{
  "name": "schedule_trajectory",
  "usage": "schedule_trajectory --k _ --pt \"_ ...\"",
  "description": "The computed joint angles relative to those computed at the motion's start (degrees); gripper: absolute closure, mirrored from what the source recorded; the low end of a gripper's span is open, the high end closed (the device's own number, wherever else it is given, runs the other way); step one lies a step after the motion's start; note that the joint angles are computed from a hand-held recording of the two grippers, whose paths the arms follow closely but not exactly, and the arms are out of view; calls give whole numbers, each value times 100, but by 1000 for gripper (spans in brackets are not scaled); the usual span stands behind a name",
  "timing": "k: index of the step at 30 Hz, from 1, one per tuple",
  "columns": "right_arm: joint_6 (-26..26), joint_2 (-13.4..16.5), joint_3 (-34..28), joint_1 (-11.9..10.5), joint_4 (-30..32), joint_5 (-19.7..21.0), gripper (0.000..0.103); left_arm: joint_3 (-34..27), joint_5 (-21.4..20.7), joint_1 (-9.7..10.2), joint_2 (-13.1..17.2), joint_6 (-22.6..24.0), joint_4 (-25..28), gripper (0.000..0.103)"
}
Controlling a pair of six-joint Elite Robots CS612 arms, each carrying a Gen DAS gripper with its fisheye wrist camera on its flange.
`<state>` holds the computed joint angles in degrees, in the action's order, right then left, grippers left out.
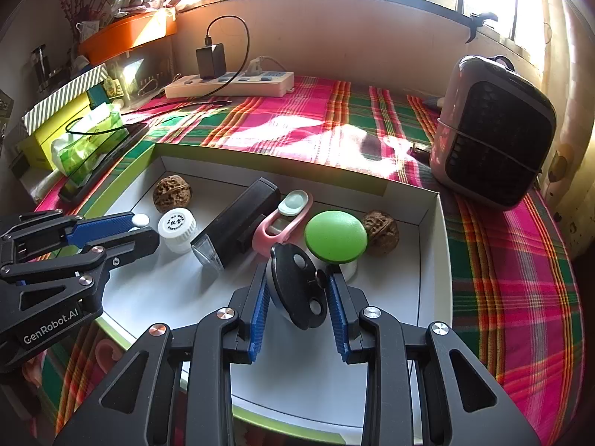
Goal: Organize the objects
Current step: 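Lower and open the left gripper in the box while the right gripper releases the black case, then withdraw both grippers from the box toward the white cable and pink clip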
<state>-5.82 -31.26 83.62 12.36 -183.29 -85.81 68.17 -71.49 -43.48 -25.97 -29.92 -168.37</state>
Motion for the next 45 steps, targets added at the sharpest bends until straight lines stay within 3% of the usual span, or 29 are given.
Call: schedule_trajectory --k 4,8,24,45 --pt "11 -4 2 -1 16 28 71 -4 2 -3 2 13 11 79" --pt "16 -13 23 -4 -6 62 60 3 -6 -3 3 6 -15 75" --pt "112 -105 204 -14 -224 80 55 175 -6 -21 -96 -82 -152 69" --pt "217 -447 1006 -114 -1119 476 55 1146 318 -223 -539 -147 -1150 69"
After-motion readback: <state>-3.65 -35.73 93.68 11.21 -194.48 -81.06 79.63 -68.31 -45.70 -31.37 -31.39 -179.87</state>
